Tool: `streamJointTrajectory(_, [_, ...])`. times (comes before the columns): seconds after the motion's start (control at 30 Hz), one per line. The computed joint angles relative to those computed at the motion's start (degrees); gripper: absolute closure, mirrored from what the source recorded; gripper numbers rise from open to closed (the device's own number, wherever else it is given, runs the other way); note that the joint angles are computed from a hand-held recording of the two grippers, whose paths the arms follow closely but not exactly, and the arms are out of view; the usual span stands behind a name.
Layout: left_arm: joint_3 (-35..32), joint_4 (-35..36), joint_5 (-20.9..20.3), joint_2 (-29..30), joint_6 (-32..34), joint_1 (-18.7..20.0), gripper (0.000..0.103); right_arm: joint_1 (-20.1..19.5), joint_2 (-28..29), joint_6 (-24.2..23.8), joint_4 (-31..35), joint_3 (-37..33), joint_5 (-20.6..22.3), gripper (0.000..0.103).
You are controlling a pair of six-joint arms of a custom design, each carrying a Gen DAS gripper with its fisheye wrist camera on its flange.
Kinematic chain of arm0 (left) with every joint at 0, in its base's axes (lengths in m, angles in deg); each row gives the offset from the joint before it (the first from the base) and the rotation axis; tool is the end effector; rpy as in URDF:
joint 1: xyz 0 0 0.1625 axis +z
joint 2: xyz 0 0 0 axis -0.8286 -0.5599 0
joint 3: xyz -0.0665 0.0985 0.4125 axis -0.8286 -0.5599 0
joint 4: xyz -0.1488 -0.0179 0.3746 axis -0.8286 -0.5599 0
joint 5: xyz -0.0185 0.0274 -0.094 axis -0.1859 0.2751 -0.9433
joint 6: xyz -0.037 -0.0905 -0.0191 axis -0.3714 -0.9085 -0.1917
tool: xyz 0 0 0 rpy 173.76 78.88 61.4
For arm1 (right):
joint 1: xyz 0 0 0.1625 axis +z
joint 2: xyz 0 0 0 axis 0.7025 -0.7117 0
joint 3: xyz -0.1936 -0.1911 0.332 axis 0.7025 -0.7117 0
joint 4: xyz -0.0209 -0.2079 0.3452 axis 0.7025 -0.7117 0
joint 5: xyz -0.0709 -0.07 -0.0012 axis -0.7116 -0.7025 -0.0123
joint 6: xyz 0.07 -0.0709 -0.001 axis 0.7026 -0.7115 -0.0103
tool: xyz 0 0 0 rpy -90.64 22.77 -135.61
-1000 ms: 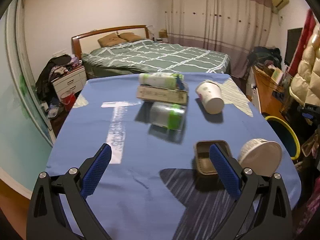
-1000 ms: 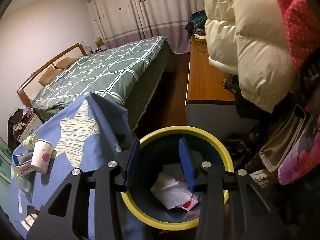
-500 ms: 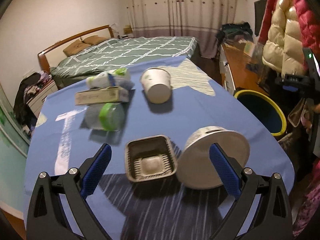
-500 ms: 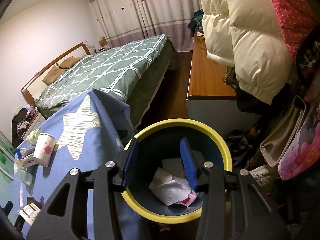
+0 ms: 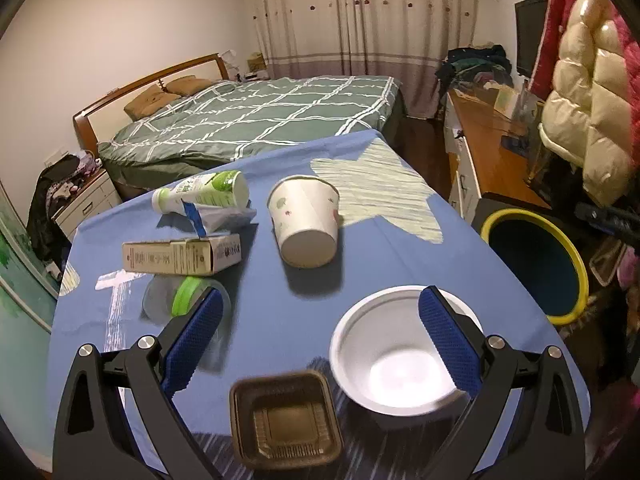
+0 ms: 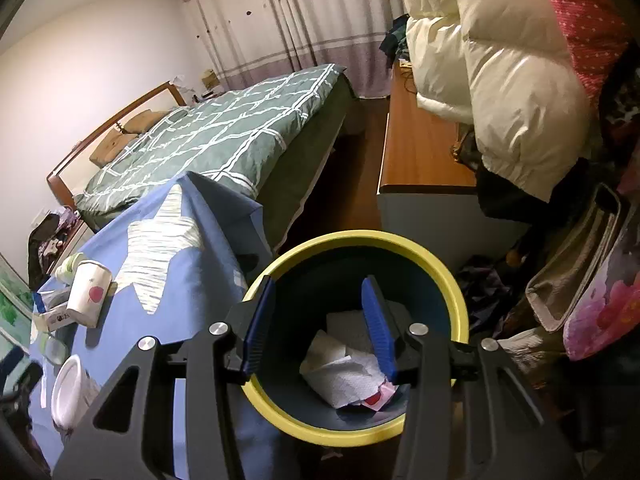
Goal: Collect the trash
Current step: 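Reach the left tool to the white plastic bowl and grasp its rim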
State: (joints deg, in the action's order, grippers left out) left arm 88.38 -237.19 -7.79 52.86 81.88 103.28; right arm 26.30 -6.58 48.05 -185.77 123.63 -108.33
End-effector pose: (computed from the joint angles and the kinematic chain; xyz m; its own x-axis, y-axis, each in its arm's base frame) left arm -0.3236 -0.6550 -0.0370 -0.6077 0.3355 -0.7198 0.7182 0.6190 -0.3178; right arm -0.0977 -0.5917 0.2803 -0.7899 0.4376 0.4296 -0.1557 0.5345 -0.8307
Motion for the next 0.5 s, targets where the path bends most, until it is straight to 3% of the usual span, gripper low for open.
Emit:
streamJointTrajectory(0.17, [2.11,-1.01,-1.67,-1.38,-0.32,-0.06,0.006,-0.15,0.11,0.09,0.22,0.07,0.55,0.060])
streamJointTrajectory(0.33, [9.27,-1.79,-8.06,-4.85,-2.00,-0.37,0.006,-0.39,0.04,0.10,0.70,0.29,1.53,0.059])
streamJointTrajectory(0.5, [12.55,-1.34,-9.44,-4.92,-2.81,-0.94,0.006,-0.25,0.08,0.11,0.86,0.53,2.32,0.059])
